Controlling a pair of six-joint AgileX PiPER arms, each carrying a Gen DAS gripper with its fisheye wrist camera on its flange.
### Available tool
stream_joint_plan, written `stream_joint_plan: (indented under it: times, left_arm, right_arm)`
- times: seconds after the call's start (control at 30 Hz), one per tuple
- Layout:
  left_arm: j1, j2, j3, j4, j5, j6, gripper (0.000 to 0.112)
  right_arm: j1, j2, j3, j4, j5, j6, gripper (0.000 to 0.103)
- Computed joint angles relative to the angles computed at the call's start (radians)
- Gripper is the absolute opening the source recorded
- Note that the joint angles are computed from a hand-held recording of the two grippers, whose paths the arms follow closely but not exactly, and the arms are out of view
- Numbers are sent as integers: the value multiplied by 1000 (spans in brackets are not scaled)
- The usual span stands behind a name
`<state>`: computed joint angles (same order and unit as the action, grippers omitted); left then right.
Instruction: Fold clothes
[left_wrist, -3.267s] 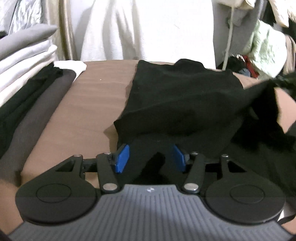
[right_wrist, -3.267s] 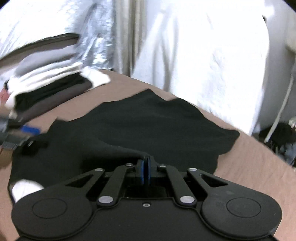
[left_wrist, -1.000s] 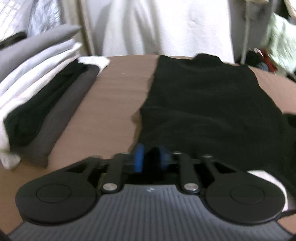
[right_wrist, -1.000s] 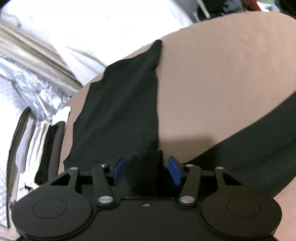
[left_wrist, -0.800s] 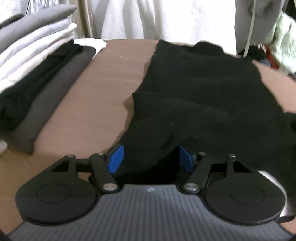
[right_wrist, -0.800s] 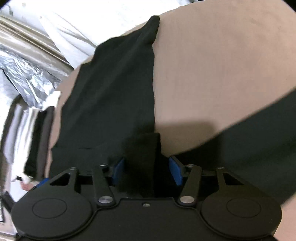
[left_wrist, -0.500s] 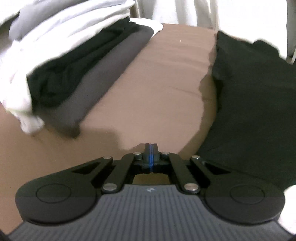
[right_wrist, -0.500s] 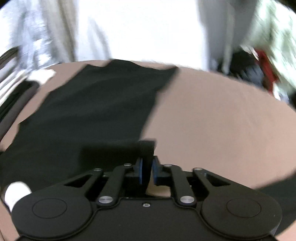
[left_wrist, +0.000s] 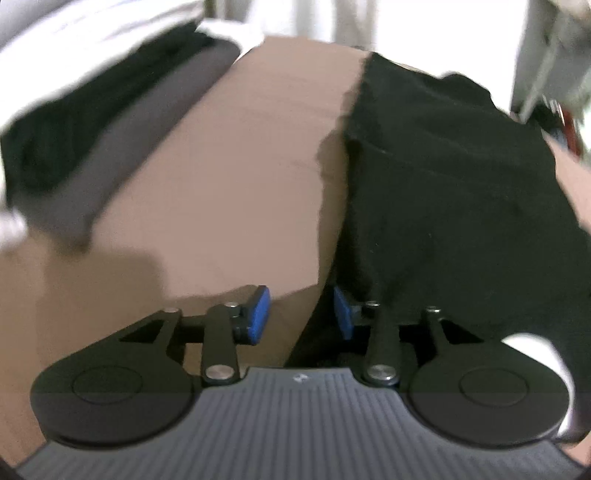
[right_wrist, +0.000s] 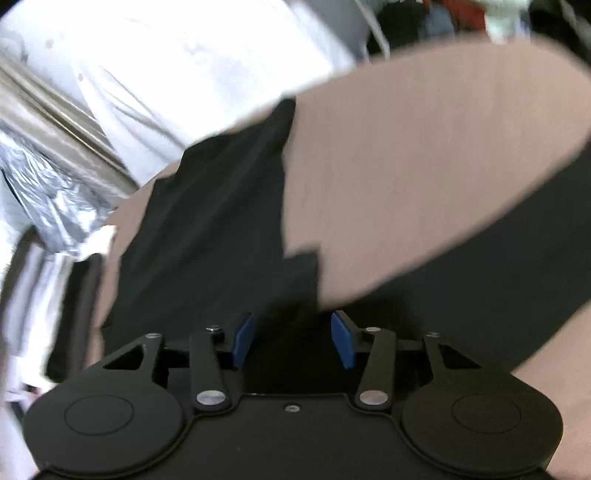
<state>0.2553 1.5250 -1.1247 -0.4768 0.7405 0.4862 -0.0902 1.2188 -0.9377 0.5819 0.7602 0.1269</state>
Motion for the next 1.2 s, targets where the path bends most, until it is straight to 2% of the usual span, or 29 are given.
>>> stream_joint_plan:
  times: [0.07,0.1,0.2,0.33,0.4,0.5,0.53,0.57,0.6,0.63,0.67,0.7,0.73,0.77,0.87,0.93,0.97,1.03,1.1,1.2]
  left_arm:
    - [36,37,-24,-83,32,3,42]
    - [51,47,-27,-122,45,20,42]
    - [77,40,-25,-166,78,33,40]
    - [120,35,-38,-205,120,18,50]
    - [156,25,-27,-267,143,77,51]
    - [157,48,-55,-307,222,143,51]
    - [145,49,-55,-297,236,156,57]
    - [118,42,-46,-267,217,153,65]
    - [81,33,-34,-224,182,139,66]
    - [40,23,-22,-168,136,111,63]
    - [-5,14,-11,-98,87,70,34]
    - [-24,4,-15,-57,77,48,16]
    - [-28,-6,-30,-35,94,40,9]
    - [-28,-16,-41,-26,108,44,8]
    - [89,-54,-80,-150,185,97,8]
    - [131,-35,-97,-136,193,67,8]
    - [125,-13,-94,-85,179,33,6]
    - [93,38,-94,35,155,-63,6]
    - [92,51,-104,46,157,-89,6]
    - [66,8,-111,87,143,-107,7]
  right_arm:
    - [4,20,21,85,6,-29,52]
    - [32,31,25,81,-10,-7,52]
    - [109,81,-17,-20,-38,75,53]
    - [178,107,-64,-136,-33,157,54]
    - [182,114,-69,-112,-22,119,54]
    - [193,114,-74,-40,-22,6,54]
    - [207,114,-81,-20,-24,-43,54]
    - [228,115,-91,-8,-28,-81,54]
    - [257,122,-107,-12,-31,-103,54]
    - [287,133,-121,-16,-29,-131,54]
    - [315,143,-134,-18,-22,-166,54]
    - [347,156,-149,-30,-17,-186,54]
    - [389,172,-164,-62,-18,-177,54]
    - [431,193,-181,-101,-14,-165,54]
    - [550,246,-225,-298,43,-64,54]
    - [584,265,-234,-368,98,-35,55]
    - [591,272,-236,-382,123,-36,56]
    - [568,280,-245,-352,150,-60,58]
    - [508,282,-254,-279,179,-73,58]
    - [423,247,-231,-208,192,-68,58]
